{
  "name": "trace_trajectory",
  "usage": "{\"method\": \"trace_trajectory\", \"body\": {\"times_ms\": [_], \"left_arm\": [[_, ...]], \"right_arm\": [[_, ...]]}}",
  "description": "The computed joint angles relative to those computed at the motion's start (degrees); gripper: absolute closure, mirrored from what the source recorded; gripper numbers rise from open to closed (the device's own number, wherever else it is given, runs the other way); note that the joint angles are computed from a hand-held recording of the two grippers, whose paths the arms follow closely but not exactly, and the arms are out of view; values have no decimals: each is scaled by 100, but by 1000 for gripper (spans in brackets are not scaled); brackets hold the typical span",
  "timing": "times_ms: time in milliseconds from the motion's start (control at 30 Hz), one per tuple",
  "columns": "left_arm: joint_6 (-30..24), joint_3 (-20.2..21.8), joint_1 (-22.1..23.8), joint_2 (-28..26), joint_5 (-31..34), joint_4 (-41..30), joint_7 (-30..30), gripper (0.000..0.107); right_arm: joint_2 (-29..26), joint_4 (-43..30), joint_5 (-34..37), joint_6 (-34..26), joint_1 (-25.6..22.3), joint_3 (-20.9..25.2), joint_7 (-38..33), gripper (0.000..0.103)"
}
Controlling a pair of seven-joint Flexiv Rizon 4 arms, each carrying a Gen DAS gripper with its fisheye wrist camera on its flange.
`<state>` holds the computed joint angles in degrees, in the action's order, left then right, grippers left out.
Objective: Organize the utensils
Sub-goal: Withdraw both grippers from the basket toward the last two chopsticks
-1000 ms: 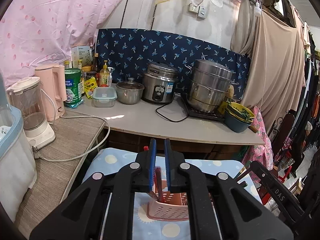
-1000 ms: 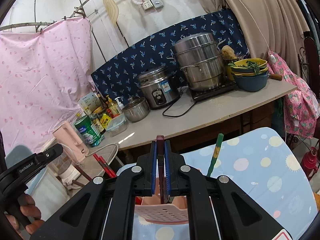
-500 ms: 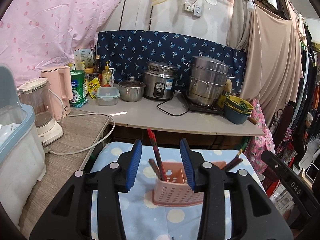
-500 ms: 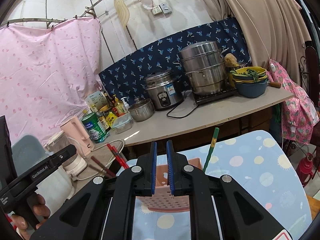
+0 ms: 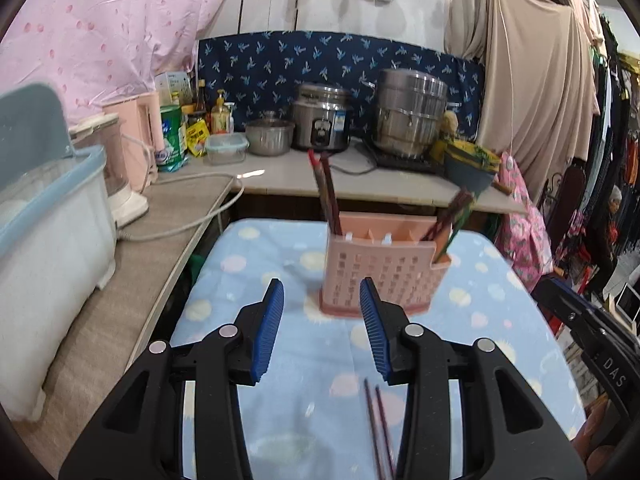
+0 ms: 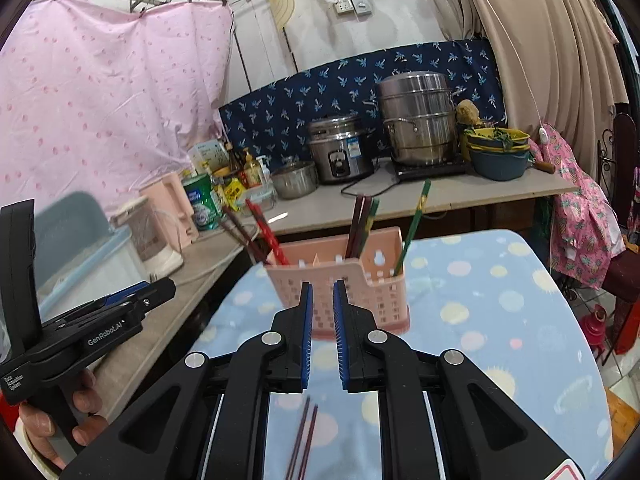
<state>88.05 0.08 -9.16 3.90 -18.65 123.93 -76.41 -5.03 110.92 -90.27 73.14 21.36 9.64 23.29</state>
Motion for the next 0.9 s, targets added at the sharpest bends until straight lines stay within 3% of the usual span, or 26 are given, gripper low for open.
{"method": "trace_trajectory", "body": {"times_ms": [133, 467, 767, 900], "left_arm": [[-24, 1, 52, 278, 457, 529, -316, 69], [-304, 165, -215, 714, 226, 1583, -231, 69], [-473, 177, -205, 961, 430, 2056, -332, 69], [-539, 182, -191, 1028, 502, 2195, -366, 69]], "right_arm": [[241, 523, 218, -197, 92, 201, -5, 91], [499, 1452, 910, -508, 476, 583, -15, 87], [329, 1713, 1318, -889, 949, 760, -146, 85], [197, 1747, 1378, -764, 1099, 743, -97, 84]]}}
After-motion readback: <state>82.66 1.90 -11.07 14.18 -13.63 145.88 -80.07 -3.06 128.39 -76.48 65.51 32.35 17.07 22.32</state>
